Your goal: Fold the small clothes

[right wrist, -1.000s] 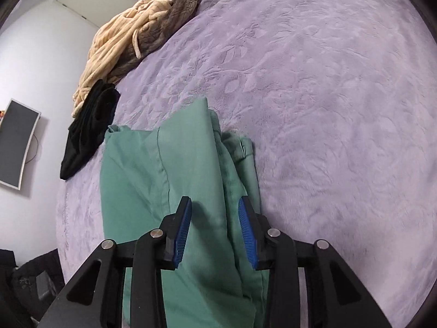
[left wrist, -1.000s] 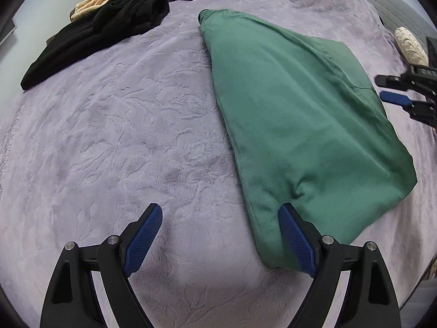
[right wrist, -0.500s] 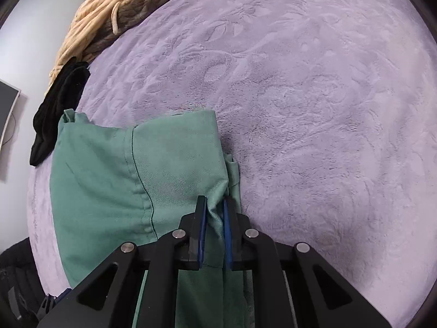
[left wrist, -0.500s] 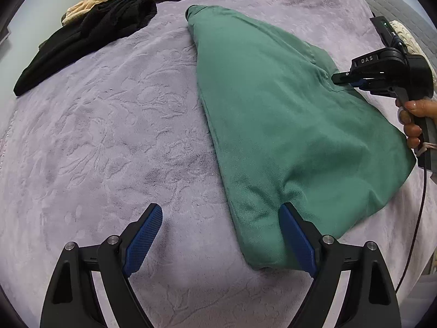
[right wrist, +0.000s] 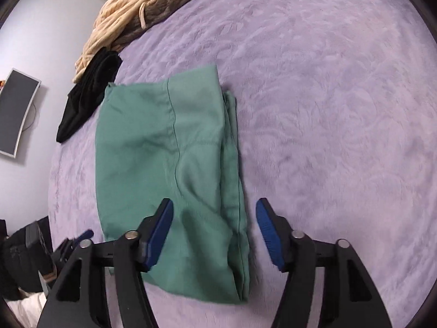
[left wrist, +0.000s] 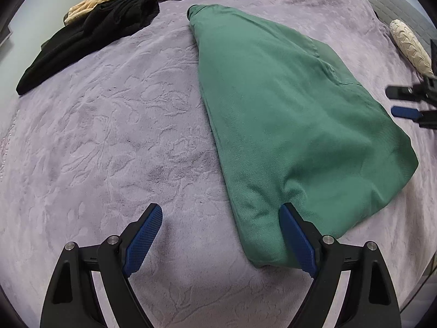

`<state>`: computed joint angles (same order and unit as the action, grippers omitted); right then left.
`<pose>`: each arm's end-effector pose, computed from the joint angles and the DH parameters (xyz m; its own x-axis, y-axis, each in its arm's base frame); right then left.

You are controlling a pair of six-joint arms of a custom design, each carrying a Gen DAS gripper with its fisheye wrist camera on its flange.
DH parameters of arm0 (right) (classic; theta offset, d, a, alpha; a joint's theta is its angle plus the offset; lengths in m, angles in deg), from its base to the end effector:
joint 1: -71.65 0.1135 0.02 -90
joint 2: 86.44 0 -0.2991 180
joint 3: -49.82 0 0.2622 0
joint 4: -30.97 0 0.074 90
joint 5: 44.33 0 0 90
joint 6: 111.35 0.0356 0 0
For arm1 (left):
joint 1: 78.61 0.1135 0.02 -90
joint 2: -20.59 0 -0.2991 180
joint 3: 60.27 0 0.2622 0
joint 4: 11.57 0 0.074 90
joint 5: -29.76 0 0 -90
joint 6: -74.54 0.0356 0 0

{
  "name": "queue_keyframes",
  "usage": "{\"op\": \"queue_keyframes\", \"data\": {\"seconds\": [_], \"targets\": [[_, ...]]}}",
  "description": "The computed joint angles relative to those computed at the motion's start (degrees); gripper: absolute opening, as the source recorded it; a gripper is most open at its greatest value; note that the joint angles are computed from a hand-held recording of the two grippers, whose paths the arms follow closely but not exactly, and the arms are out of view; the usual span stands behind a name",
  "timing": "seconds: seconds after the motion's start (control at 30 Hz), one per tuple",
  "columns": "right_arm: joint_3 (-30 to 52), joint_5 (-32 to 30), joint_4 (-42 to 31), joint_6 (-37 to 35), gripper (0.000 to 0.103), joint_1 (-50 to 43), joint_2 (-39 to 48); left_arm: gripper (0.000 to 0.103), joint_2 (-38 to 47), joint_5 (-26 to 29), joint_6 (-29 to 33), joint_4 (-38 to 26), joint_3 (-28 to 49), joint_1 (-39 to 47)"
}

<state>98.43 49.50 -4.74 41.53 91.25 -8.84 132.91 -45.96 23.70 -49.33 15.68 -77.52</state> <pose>0.2193 0.0756 0.1795 -0.6622 0.7069 -0.2486 0.6177 0.7028 0.3528 0.3745 -0.0017 0.1303 -0.7148 0.5985 -0.3619 0.6453 0.7638 -0.0113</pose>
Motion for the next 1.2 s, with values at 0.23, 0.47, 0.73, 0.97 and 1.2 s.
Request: {"op": "queue_keyframes", "data": {"seconds": [0.23, 0.47, 0.73, 0.97, 1.2], "targets": [[-11.27, -2.05, 10.06, 12.17, 0.015, 4.2, 0.11, 0.089, 1.74, -0.38, -0.37, -2.06, 2.64, -0.09], [-11.6, -1.94, 6.58, 13.61, 0.017, 5.42, -2.85, 0.089, 3.25, -1.72, -2.61, -7.28, 6.52, -0.1], [-11.06, -0.5, 2.8, 7.03, 0.075, -2.13, -14.07, 0.089, 6.08, -1.62, -7.62, -13.57, 15.93, 0.45], [-8.86, -12.61, 17.71, -5.51, 0.075, -17.01, -0.74, 0.089, 12.15, 2.24, -11.85, -18.47, 24.27, -1.4], [-7.04, -26.18, 33.14, -8.96, 0.075, -25.23, 15.46, 0.103, 18.42, 6.07, -10.83, -25.76, 31.44, -3.22]]}}
